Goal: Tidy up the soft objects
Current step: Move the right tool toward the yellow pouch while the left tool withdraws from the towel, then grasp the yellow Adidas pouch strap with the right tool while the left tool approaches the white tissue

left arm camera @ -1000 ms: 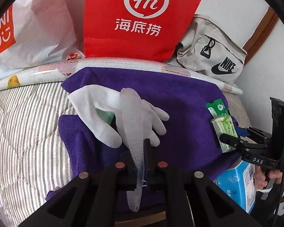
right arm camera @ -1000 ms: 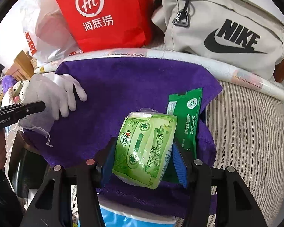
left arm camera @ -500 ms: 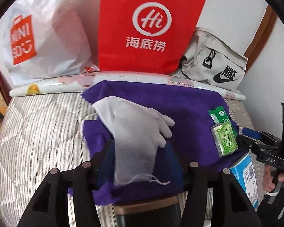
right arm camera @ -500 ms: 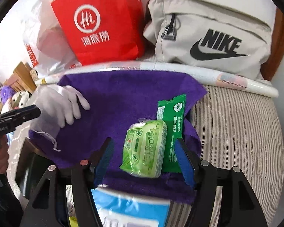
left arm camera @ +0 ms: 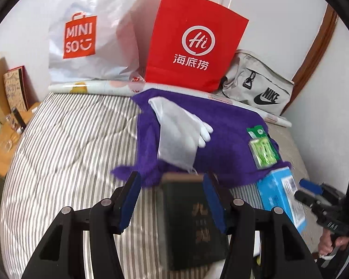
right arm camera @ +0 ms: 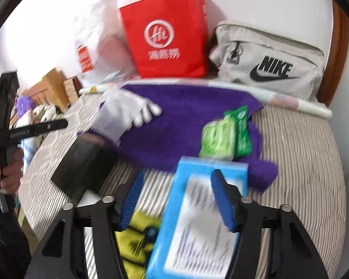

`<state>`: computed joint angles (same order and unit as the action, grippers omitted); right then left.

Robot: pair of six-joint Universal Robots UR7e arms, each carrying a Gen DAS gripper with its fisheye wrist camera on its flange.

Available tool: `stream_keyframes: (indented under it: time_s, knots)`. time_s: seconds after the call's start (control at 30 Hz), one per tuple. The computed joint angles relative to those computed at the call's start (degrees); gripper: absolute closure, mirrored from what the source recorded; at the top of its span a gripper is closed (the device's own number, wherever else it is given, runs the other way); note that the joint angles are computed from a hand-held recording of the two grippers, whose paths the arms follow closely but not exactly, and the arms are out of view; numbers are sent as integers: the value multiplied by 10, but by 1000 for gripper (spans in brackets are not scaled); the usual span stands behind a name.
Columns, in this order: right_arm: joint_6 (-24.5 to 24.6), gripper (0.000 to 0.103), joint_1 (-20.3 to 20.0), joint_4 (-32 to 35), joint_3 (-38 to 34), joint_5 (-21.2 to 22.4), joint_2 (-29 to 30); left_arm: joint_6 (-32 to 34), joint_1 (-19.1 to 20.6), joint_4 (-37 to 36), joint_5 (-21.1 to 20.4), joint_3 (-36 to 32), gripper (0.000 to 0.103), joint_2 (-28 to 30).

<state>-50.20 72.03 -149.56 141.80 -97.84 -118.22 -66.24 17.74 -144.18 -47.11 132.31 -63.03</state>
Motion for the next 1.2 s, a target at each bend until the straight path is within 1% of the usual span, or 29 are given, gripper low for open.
stream_keyframes:
  time_s: [0.03, 0.2, 0.33, 0.37, 0.47, 0.5, 0.6, 0.7, 0.73, 0.83, 0.93, 1.0, 1.13, 1.2]
  knots:
    - [-2, 53, -4, 12, 8, 1, -15, -7, -6, 2, -3, 5, 50, -4]
    - [-32, 56, -32, 85, 43, 17, -105, -52, -49, 13, -17, 39, 50, -28]
    - [-54, 73, -54, 136, 53, 24, -153, -79, -71, 15, -31, 57, 50, -36]
    - [-61, 74, -63, 146, 57, 25, -167, -84, -75, 10, -35, 62, 50, -36]
    - [-77, 74, -84, 177, 62, 34, -194, -98, -85, -7, -49, 75, 50, -30]
    - [-87, 74, -95, 195, 64, 43, -205, -101, -87, -9, -55, 77, 50, -26]
    - [-92, 74, -99, 201, 72, 37, -214, -110, -94, -25, -72, 87, 50, -19]
    - [-102, 74, -111, 219, 80, 50, -229, -118, -101, -34, -85, 93, 50, -12]
    - [-103, 73, -110, 220, 82, 49, -230, -119, -102, -36, -87, 95, 50, -11]
    - [-105, 70, -96, 195, 100, 34, -223, -124, -106, -43, -94, 99, 50, -6]
    - [-101, 70, -70, 138, 123, 1, -201, -123, -107, -52, -102, 102, 50, 0]
    - [-105, 68, -48, 79, 143, -31, -180, -123, -109, -55, -105, 103, 50, 4]
    - [-130, 58, -30, -12, 173, -62, -158, -122, -107, -64, -111, 108, 50, 10]
    - [-139, 58, -21, -47, 184, -77, -145, -123, -105, -71, -114, 110, 50, 12]
